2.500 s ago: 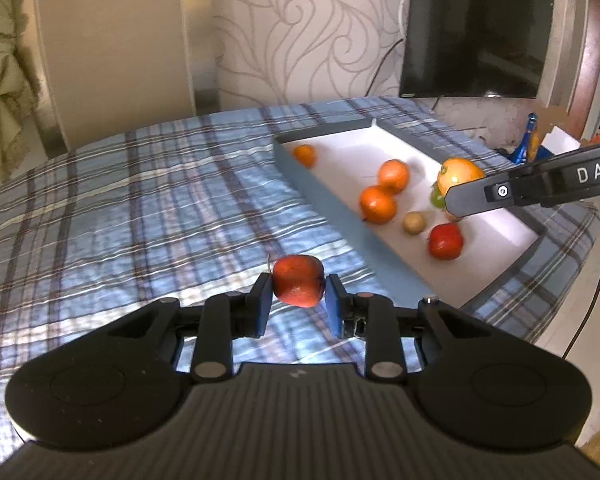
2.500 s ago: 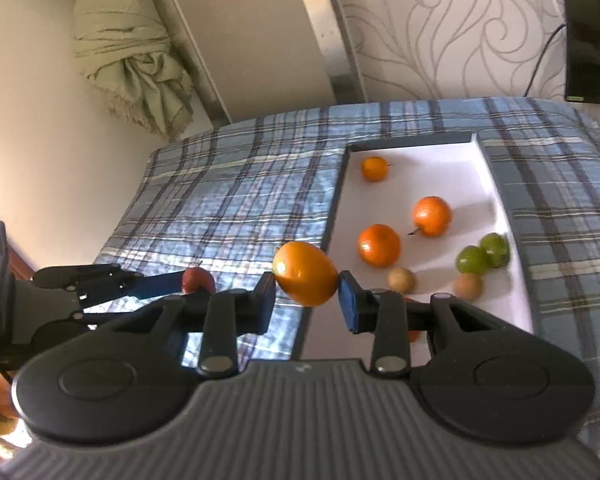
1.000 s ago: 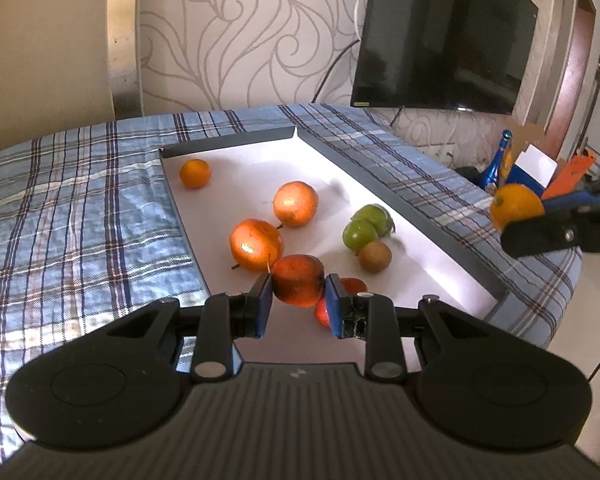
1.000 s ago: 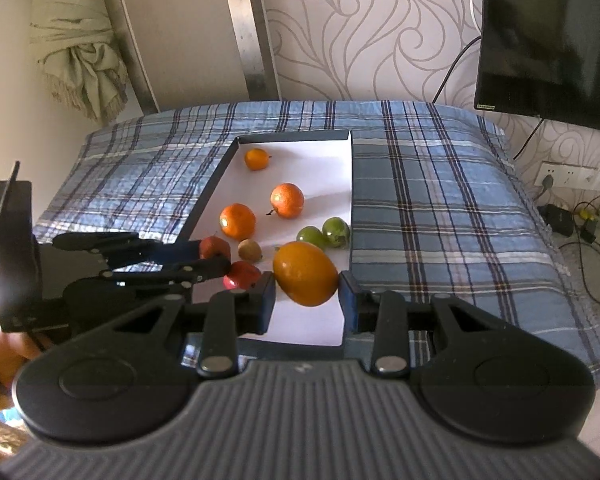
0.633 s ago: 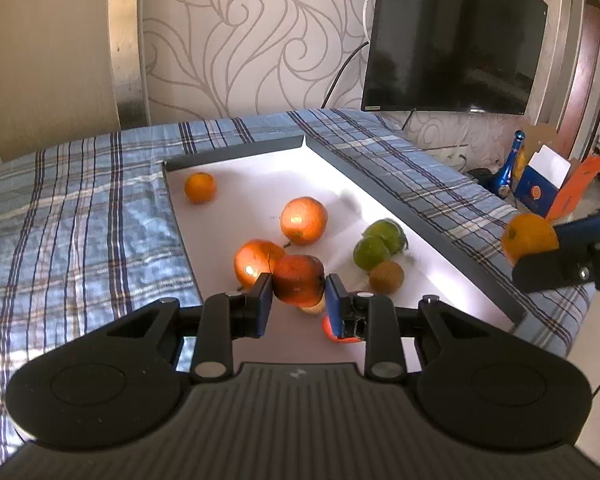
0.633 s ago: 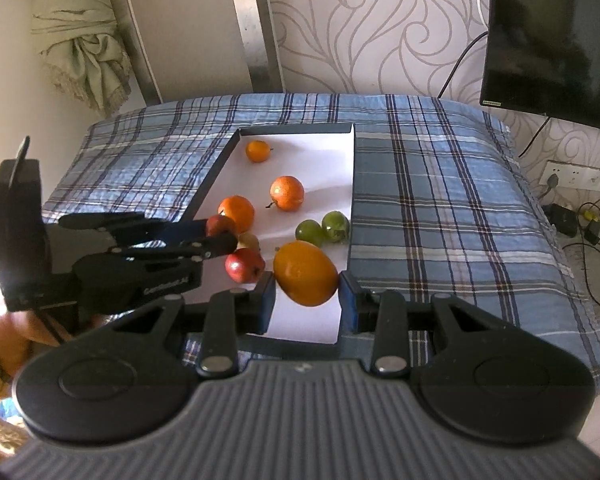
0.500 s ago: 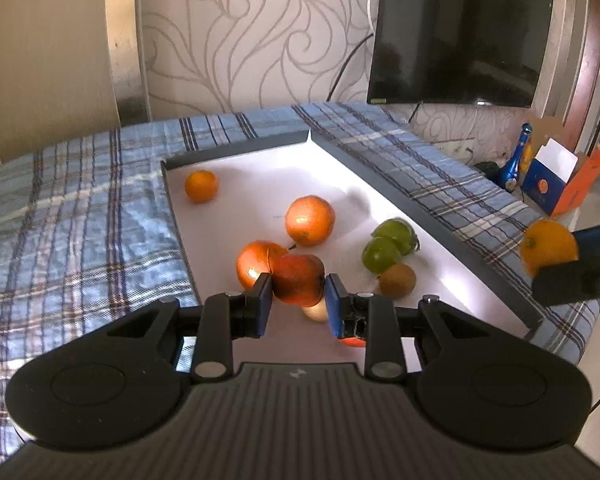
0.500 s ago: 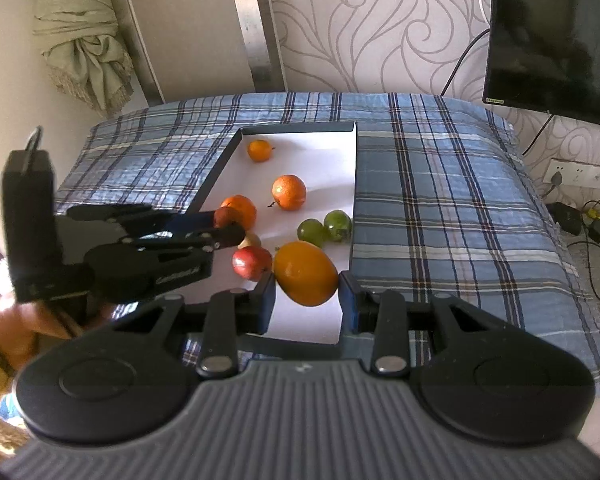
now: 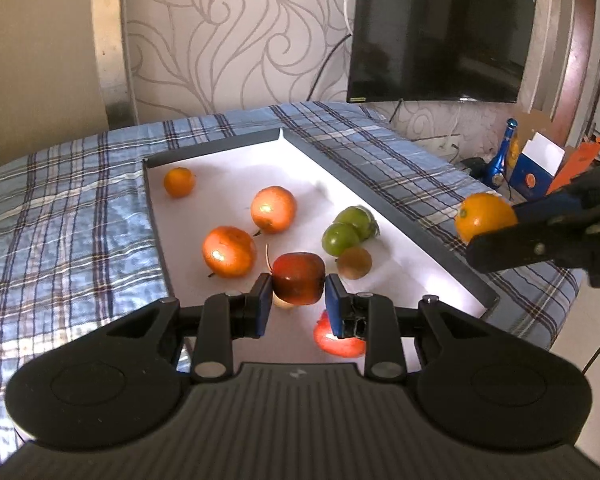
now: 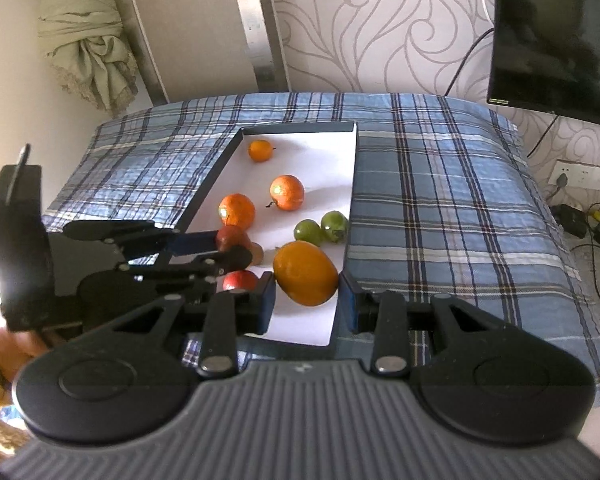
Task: Organize fruits
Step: 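Lower the red apple into the tray and open the left gripper, then lower the orange into the tray and open the right gripper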
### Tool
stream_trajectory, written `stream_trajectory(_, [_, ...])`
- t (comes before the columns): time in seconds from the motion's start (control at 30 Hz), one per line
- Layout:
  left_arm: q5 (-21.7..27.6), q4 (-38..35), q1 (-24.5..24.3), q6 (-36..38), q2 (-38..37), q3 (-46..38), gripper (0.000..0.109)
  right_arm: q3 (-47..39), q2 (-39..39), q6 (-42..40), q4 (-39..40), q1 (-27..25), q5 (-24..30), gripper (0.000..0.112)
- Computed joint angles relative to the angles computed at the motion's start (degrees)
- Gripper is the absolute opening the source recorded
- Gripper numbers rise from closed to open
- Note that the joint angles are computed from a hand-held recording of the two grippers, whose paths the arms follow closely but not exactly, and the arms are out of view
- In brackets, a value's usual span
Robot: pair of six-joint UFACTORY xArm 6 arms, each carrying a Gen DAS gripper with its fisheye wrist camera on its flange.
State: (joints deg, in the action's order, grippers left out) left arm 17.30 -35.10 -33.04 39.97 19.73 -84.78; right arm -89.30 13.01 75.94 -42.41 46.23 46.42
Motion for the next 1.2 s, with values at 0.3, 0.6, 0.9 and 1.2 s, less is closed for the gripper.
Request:
stream_trajectory(0.3, [-1.9, 11.7, 1.2, -12.4, -1.5, 3.0, 0.033, -2.5, 3.5, -6.7, 4.8, -2.5, -4.5, 0.037])
stream_trajectory(0.6, [-2.9, 16.8, 1.6, -17.7, -2.8, 4.6, 0.039, -6.1, 7.4, -12.9, 8.4, -4.2, -6.4, 0.037])
stream_trajectory(0.9, [-2.7, 8.7, 1.9, -9.0, -5.1, 6.0, 0.046, -12.7, 12.9, -16.9, 12.0, -5.1, -5.4, 0.037])
stream_trajectory(1.2, [3.7, 1.2, 4.2, 0.6, -4.5, 3.0, 0.053, -27.9, 22.7, -18.8, 13.6, -4.5, 2.6, 0.037])
